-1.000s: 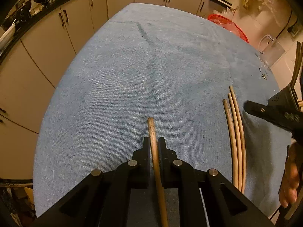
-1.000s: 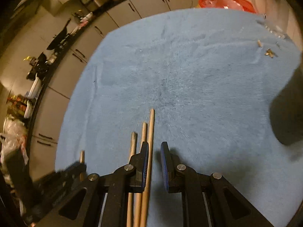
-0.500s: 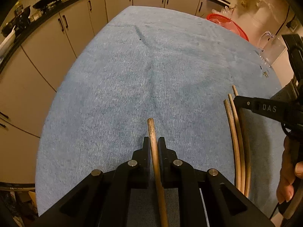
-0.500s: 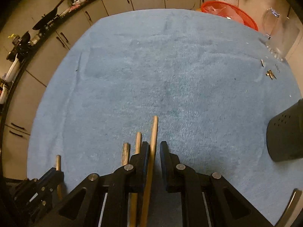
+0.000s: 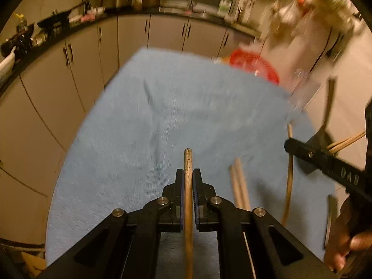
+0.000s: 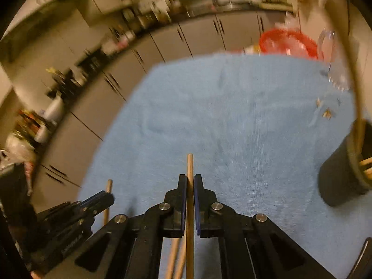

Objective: Organize utensils
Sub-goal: 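Lift both held chopsticks upright toward the black cup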

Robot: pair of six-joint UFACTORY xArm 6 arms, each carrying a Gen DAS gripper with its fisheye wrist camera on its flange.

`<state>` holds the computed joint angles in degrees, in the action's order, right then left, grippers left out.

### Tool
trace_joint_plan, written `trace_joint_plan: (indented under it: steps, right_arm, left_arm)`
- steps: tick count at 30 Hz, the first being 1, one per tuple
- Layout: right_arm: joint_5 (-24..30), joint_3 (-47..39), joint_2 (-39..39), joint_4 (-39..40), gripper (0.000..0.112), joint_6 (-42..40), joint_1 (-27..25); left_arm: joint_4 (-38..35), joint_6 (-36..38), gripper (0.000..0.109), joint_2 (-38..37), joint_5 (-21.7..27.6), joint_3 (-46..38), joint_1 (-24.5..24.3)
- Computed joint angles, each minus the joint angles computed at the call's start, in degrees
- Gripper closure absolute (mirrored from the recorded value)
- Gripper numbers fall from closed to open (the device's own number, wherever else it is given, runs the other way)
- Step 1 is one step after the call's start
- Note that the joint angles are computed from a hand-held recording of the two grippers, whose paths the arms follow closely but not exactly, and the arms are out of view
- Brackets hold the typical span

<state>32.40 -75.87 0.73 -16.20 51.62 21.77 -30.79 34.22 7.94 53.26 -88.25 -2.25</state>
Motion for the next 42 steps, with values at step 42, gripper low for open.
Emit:
trace_joint_plan:
  steps: [42]
  right_arm:
    - [4.3,17.1,-26.1,-47.1,0.106,42.6,4.6]
  left_arm:
    - [-12.0,4.9,0.102,-11.4,-2.8,3.9,2.2]
